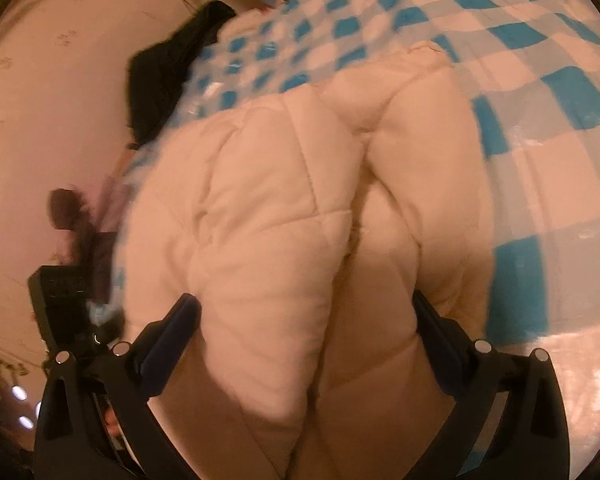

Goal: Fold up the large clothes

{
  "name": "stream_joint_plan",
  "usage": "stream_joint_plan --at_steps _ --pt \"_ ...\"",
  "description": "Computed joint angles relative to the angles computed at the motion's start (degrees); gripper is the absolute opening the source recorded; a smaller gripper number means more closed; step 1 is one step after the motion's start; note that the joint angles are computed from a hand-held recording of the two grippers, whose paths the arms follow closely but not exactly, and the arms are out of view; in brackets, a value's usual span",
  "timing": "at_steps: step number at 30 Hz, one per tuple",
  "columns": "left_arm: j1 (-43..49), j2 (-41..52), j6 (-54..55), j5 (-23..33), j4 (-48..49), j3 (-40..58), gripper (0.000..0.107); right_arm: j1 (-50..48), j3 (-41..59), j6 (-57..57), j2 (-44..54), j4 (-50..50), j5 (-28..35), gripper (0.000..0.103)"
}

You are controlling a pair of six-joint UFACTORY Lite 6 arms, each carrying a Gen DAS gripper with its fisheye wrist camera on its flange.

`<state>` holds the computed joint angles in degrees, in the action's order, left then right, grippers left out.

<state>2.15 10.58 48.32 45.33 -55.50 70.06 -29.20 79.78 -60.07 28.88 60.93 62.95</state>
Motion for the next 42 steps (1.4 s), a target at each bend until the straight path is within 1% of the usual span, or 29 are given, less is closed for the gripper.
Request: stream_joint_plan --at_steps 2,4,6,8,10,11,12,13,14,16,18,19,20,22,23,24,25,26,27,28,29,31,32,34,35,36,38,39,42 --pt "-1.13 -2.20 0.09 -0.46 1.05 -0.01 0.096 0.53 -0.27 -1.33 -0.08 3.11 1.47 0.098" --pt "0.67 -4.77 0.76 0.45 1.52 0.17 0.096 3.58 1.16 -1.51 -0.06 6.55 3.44 0.098" --pt "3.58 -6.74 -0.07 1.10 4.20 1.98 0.096 8.19 2.86 -1.62 -0.37 9.76 3.50 0.098" --pt "9.03 -6.88 0.31 3.35 5.03 5.18 0.096 13.41 5.63 -1.42 0.43 12.84 2.72 0.098" --pt "14.88 -3.86 -0.20 5.18 7.45 10.29 0.096 20.12 11.48 2.64 4.55 11.83 -1.78 0.098" --pt "16.00 -2.18 -2.36 5.01 10.21 12.46 0.096 23.88 16.55 7.00 9.01 8.33 -4.83 0.098" --pt "16.30 0.87 -6.12 4.16 15.28 15.22 0.096 26.14 20.23 9.37 12.55 5.44 -6.97 0.098" --pt "16.12 4.84 -8.85 3.12 19.78 16.96 0.096 27.53 21.83 10.66 14.21 3.16 -9.35 0.098" --pt "15.86 7.56 -10.59 2.67 21.89 17.83 0.097 28.32 22.58 11.70 14.96 1.02 -11.06 0.098" --pt "16.42 9.40 -7.51 0.94 19.58 16.20 0.097 27.58 20.96 12.36 13.55 -1.03 -11.66 0.097" --pt "15.12 8.02 -6.84 -1.28 20.38 14.88 0.097 25.92 17.19 13.24 10.09 -2.35 -11.94 0.097" --pt "14.22 7.45 -7.53 -2.28 21.46 14.60 0.097 25.20 14.26 12.96 6.96 -3.11 -13.54 0.097" --pt "13.30 7.18 -8.89 -3.48 22.73 14.20 0.097 24.12 8.94 10.89 1.44 -2.39 -15.86 0.097" --pt "12.67 7.48 -10.38 -4.73 23.40 13.68 0.097 21.78 0.79 5.62 -7.16 1.38 -18.95 0.097" --pt "13.06 8.00 -10.08 -4.26 23.02 14.28 0.097 22.49 -1.29 5.06 -8.99 -0.26 -22.52 0.097" --pt "12.59 7.46 -9.98 -5.12 22.69 13.02 0.097 24.50 -2.03 6.71 -8.43 -4.29 -26.36 0.097" --pt "12.59 7.46 -10.16 -5.19 22.89 13.08 0.097 26.26 -1.04 8.60 -5.63 -8.79 -27.79 0.097" --pt "12.34 7.76 -10.49 -5.56 23.65 12.99 0.097 26.63 1.83 9.79 -0.84 -10.89 -26.83 0.097" --pt "11.64 7.56 -10.53 -7.10 24.47 11.69 0.097 25.41 5.19 11.90 2.88 -10.59 -23.47 0.097" --pt "12.03 7.22 -9.74 -6.85 23.33 11.47 0.097 23.62 6.16 11.61 4.25 -7.96 -19.75 0.097" --pt "12.79 6.64 -8.25 -6.44 21.45 10.75 0.097 22.21 5.33 11.90 3.22 -6.68 -18.39 0.097" --pt "14.90 4.48 -6.61 -4.92 18.80 9.47 0.097 21.57 -1.50 8.74 -4.09 -4.80 -21.33 0.097" --pt "15.54 2.75 -6.10 -5.36 18.09 7.84 0.097 21.03 -6.67 5.62 -10.09 -2.73 -23.23 0.097" --pt "15.99 -2.15 -6.21 -8.77 18.63 3.55 0.097 21.97 -13.91 5.73 -19.47 -2.68 -28.95 0.097" --pt "15.71 -5.31 -7.00 -10.91 19.95 1.11 0.097 23.11 -16.64 9.38 -23.74 -5.61 -32.46 0.097" --pt "15.61 -8.26 -7.66 -12.02 20.81 -0.87 0.097 24.68 -19.49 15.38 -28.57 -10.21 -36.25 0.097" --pt "16.30 -13.31 -8.05 -12.27 20.43 -3.76 0.096 28.19 -25.39 27.37 -37.45 -21.26 -43.80 0.097" --pt "16.58 -16.27 -9.49 -12.79 21.44 -5.47 0.096 29.30 -26.59 33.37 -39.64 -27.26 -45.70 0.097" --pt "17.22 -22.49 -13.46 -11.89 25.16 -8.26 0.096 32.78 -27.89 49.68 -45.17 -45.25 -44.14 0.097"
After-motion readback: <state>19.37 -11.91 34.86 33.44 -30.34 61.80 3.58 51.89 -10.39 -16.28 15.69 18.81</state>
